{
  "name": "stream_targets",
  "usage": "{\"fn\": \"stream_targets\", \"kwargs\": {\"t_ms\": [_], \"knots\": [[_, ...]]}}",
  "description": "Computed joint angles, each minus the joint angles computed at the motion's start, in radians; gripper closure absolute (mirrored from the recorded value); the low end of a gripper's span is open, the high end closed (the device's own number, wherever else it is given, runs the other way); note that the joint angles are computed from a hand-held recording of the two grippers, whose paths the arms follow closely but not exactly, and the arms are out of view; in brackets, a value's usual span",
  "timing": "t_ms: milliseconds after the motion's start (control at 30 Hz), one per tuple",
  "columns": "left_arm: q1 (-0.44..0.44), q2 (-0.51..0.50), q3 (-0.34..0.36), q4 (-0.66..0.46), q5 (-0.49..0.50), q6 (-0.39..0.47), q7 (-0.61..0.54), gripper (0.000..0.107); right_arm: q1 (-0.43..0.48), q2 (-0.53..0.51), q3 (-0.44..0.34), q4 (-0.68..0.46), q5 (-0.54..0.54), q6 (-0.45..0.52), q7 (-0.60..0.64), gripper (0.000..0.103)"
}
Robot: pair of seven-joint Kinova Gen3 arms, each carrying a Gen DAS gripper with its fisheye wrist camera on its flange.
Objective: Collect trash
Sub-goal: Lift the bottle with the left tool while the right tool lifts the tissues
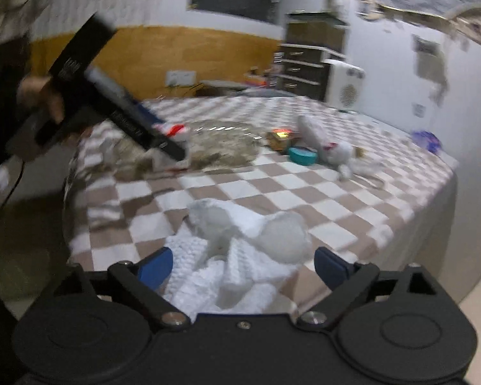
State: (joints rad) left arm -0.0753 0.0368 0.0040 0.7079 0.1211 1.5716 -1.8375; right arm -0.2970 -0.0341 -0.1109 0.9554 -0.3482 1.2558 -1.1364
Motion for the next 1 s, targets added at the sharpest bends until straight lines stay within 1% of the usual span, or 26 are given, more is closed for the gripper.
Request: {"fn": "stream_targets", "kwargs": {"t_ms": [133, 233, 267, 300, 333, 367, 400, 433, 467, 500, 533, 600, 633, 667, 700, 733, 767, 800, 833, 867, 900, 933, 967, 1000], "knots": [[-0.009, 0.005, -0.005, -0.009, 0.012, 0.01, -0.012, 0.02, -0.008, 0.065, -0.009, -0.114, -0.021, 0.085, 0.041, 0.005], [-0.007, 0.017, -0.001, -0.027, 0.006, 0.022, -0.019, 0.02, -0.011, 0.073, -0.02, -0.133, -0.027, 0.079, 0.071, 0.001], [-0.005, 0.025, 0.001, -0.039, 0.0, 0.028, -0.02, 0.02, 0.002, 0.074, -0.045, -0.134, -0.022, 0.074, 0.092, 0.0], [-0.003, 0.032, 0.003, -0.048, -0.006, 0.035, -0.023, 0.02, 0.007, 0.077, -0.066, -0.141, -0.007, 0.077, 0.118, 0.0], [-0.001, 0.038, 0.006, -0.057, -0.01, 0.041, -0.027, 0.02, -0.005, 0.083, -0.078, -0.152, 0.023, 0.085, 0.148, 0.0], [0.0, 0.044, 0.007, -0.063, -0.011, 0.046, -0.029, 0.02, -0.037, 0.086, -0.073, -0.155, 0.064, 0.088, 0.186, 0.0], [0.001, 0.049, 0.009, -0.07, -0.012, 0.051, -0.032, 0.02, -0.082, 0.085, -0.049, -0.147, 0.105, 0.08, 0.227, 0.0], [0.001, 0.054, 0.01, -0.075, -0.012, 0.055, -0.034, 0.02, -0.108, 0.085, -0.043, -0.137, 0.145, 0.069, 0.253, 0.0], [0.002, 0.059, 0.011, -0.081, -0.013, 0.06, -0.034, 0.02, -0.116, 0.088, -0.045, -0.135, 0.176, 0.063, 0.262, 0.0], [0.003, 0.062, 0.012, -0.084, -0.013, 0.063, -0.033, 0.02, -0.105, 0.099, -0.059, -0.152, 0.189, 0.069, 0.256, 0.0], [0.001, 0.067, 0.013, -0.09, -0.01, 0.067, -0.033, 0.02, -0.103, 0.122, -0.055, -0.185, 0.196, 0.091, 0.233, 0.0], [-0.001, 0.075, 0.013, -0.099, -0.004, 0.075, -0.028, 0.02, -0.107, 0.166, -0.026, -0.256, 0.189, 0.14, 0.179, 0.0], [-0.003, 0.08, 0.014, -0.105, -0.001, 0.081, -0.026, 0.02, -0.093, 0.19, -0.017, -0.294, 0.166, 0.173, 0.151, 0.001], [-0.004, 0.084, 0.015, -0.11, 0.001, 0.086, -0.024, 0.022, -0.061, 0.217, -0.025, -0.333, 0.129, 0.207, 0.121, 0.004], [-0.003, 0.088, 0.016, -0.116, -0.001, 0.091, -0.02, 0.023, -0.015, 0.248, -0.051, -0.375, 0.088, 0.248, 0.08, 0.007], [-0.004, 0.092, 0.016, -0.122, 0.0, 0.096, -0.018, 0.024, 0.032, 0.276, -0.082, -0.412, 0.048, 0.284, 0.039, 0.014], [0.0, 0.095, 0.017, -0.127, -0.008, 0.099, -0.015, 0.025, 0.065, 0.296, -0.099, -0.432, 0.007, 0.306, 0.002, 0.021], [0.005, 0.099, 0.018, -0.134, -0.017, 0.104, -0.012, 0.027, 0.082, 0.304, -0.097, -0.434, -0.027, 0.313, -0.02, 0.023], [0.008, 0.103, 0.019, -0.141, -0.022, 0.108, -0.009, 0.028, 0.087, 0.306, -0.087, -0.427, -0.054, 0.311, -0.044, 0.025], [0.008, 0.106, 0.019, -0.147, -0.023, 0.111, -0.006, 0.03, 0.076, 0.296, -0.063, -0.406, -0.064, 0.293, -0.06, 0.031], [0.009, 0.11, 0.02, -0.157, -0.025, 0.117, -0.004, 0.031, 0.055, 0.285, -0.037, -0.387, -0.059, 0.274, -0.072, 0.034], [0.009, 0.115, 0.021, -0.167, -0.026, 0.124, -0.003, 0.032, 0.041, 0.282, -0.031, -0.387, -0.043, 0.269, -0.089, 0.041], [0.011, 0.121, 0.021, -0.178, -0.031, 0.131, -0.003, 0.033, 0.033, 0.28, -0.031, -0.39, -0.028, 0.267, -0.11, 0.051], [0.016, 0.124, 0.022, -0.183, -0.039, 0.135, -0.003, 0.033, 0.024, 0.275, -0.029, -0.386, -0.013, 0.261, -0.127, 0.054]]}}
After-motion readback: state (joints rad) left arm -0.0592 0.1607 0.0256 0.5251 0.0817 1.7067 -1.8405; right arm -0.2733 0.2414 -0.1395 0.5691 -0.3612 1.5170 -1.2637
